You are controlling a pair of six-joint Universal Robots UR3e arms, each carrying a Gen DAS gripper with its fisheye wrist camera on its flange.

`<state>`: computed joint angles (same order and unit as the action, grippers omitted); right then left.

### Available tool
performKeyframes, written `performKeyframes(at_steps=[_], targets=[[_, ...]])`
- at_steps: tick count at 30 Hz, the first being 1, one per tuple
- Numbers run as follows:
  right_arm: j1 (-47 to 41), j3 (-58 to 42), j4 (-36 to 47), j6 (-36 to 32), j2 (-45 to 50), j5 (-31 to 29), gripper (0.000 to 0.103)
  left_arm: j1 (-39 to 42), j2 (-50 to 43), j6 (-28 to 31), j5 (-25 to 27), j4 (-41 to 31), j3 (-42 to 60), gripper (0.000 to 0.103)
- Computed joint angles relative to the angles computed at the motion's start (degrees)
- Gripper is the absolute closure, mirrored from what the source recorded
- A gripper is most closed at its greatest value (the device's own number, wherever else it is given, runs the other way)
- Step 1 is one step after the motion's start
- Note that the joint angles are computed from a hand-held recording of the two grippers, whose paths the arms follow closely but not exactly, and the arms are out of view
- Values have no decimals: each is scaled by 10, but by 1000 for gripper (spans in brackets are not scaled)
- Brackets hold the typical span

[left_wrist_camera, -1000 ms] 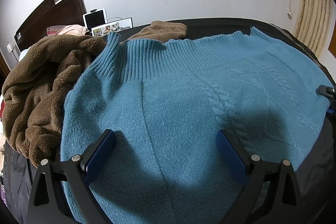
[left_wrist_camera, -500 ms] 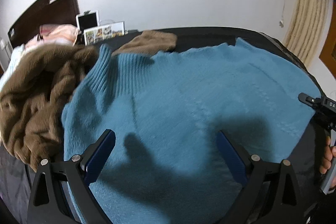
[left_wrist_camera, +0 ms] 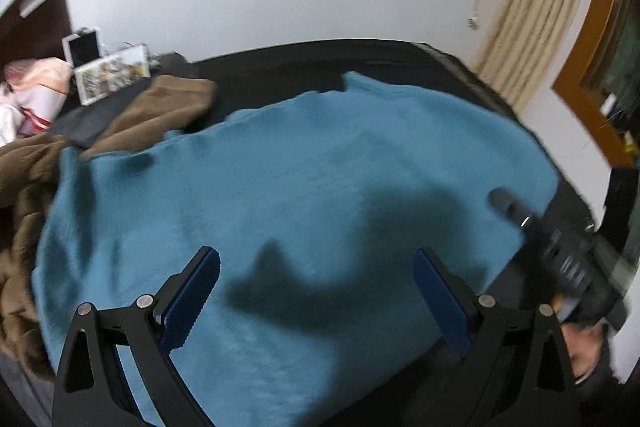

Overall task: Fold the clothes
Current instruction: 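Fold the held edge over the sweater with the right gripper while the left gripper grasps the sweater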

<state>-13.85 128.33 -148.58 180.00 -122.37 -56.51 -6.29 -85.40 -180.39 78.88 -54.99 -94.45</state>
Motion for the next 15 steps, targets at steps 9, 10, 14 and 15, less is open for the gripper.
performKeyframes(at_steps=[9, 10, 14, 15], targets=[[134, -15, -115, -32, 52, -132, 75, -50, -181, -4, -49, -139, 276, 5], [154, -17, -128, -39, 59, -151, 75, -52, -201, -5, -55, -159, 311, 5], [212, -22, -165, -63, 85, -206, 75, -65, -289, -6, -60, -251, 470, 5], [224, -23, -172, -68, 91, -217, 75, -68, -311, -7, -59, -273, 510, 5]])
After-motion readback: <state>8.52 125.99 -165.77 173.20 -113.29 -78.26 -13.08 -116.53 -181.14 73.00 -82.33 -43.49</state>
